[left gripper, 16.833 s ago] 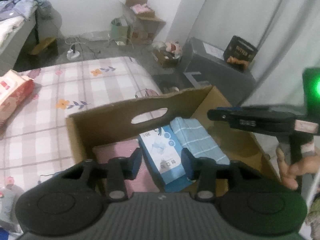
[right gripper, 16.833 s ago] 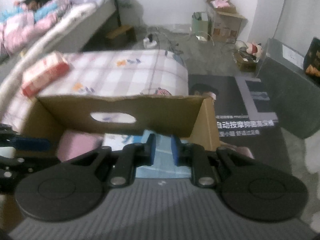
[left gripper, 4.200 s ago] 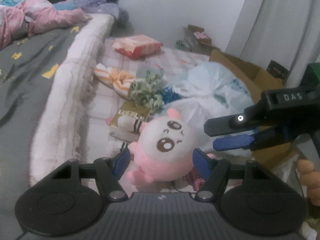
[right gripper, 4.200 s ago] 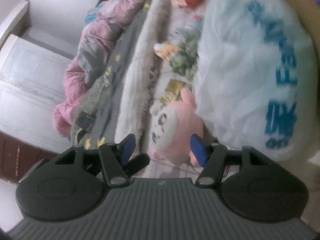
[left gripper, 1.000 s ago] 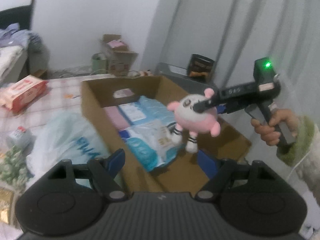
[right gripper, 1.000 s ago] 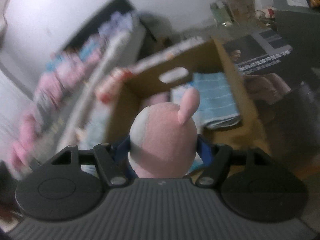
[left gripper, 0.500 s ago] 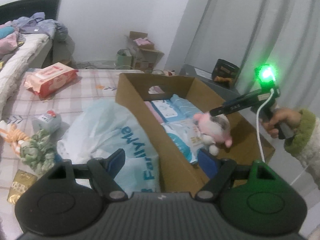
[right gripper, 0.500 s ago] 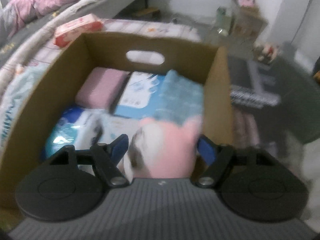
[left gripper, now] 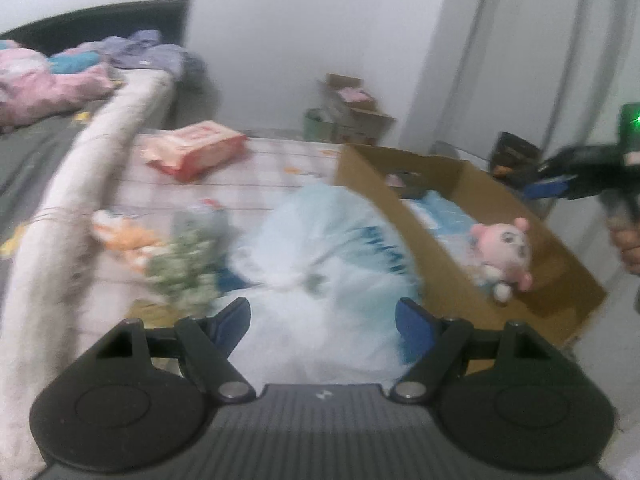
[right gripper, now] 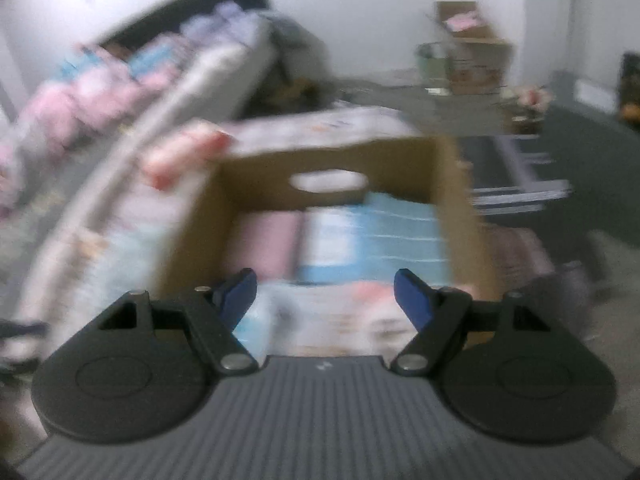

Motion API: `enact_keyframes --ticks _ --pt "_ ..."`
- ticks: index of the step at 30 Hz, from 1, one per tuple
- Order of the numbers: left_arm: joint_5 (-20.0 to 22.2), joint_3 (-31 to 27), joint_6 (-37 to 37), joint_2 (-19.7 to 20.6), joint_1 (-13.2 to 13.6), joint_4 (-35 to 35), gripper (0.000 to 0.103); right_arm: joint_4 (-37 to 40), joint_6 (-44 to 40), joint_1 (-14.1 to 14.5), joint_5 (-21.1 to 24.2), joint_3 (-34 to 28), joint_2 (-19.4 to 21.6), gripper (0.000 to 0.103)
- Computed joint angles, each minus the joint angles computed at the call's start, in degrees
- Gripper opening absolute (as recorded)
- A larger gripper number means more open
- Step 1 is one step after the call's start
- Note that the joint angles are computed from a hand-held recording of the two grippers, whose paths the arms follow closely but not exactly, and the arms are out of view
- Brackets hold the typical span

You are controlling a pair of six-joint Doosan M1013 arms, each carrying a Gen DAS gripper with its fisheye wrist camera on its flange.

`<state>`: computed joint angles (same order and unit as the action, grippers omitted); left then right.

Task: Organize soft objects
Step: 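Carry the pink plush doll with the left gripper into the cardboard box and release, then grasp the white strawberry yogurt cup on the sheet with the right gripper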

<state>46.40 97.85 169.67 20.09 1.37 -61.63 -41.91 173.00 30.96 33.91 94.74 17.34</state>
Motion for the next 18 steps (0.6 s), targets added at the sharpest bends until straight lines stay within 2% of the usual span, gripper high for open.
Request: enact_keyframes --ticks 2,4,7,10,13,15,18 --pt "-1.9 0.3 0.0 -0.1 0.7 0.1 0.081 1.2 0.9 0.7 -5.6 -0.6 0.3 0.077" --pt "-2.8 0.3 -1.1 0.0 1.3 1.0 0.081 5.7 -2.8 1.3 -9.8 -2.2 1.5 0.077" --pt "-4.5 0.4 -1.8 0.2 2.2 1.8 0.081 16.9 -15.2 2.2 -12.4 -6.4 4.6 0.077" --pt "-7.4 0.9 -1.1 0.2 2.7 1.5 0.081 28.3 -28.1 2.9 -11.5 -11.4 7.9 0.077" --pt "-9.7 1.0 -0.8 0.5 3.1 1.7 0.080 38.9 -39.0 3.2 -8.8 -17.0 11.5 0.077" --pt "-10.2 0.6 -0.9 0.9 3.4 1.9 0.080 43.0 -42.9 3.3 -6.4 -20.5 13.8 0.077" --pt "-9.9 -1.1 -2.0 1.9 3.6 2.4 0.080 44.3 -44.8 3.5 -2.6 -25.6 16.9 0.077"
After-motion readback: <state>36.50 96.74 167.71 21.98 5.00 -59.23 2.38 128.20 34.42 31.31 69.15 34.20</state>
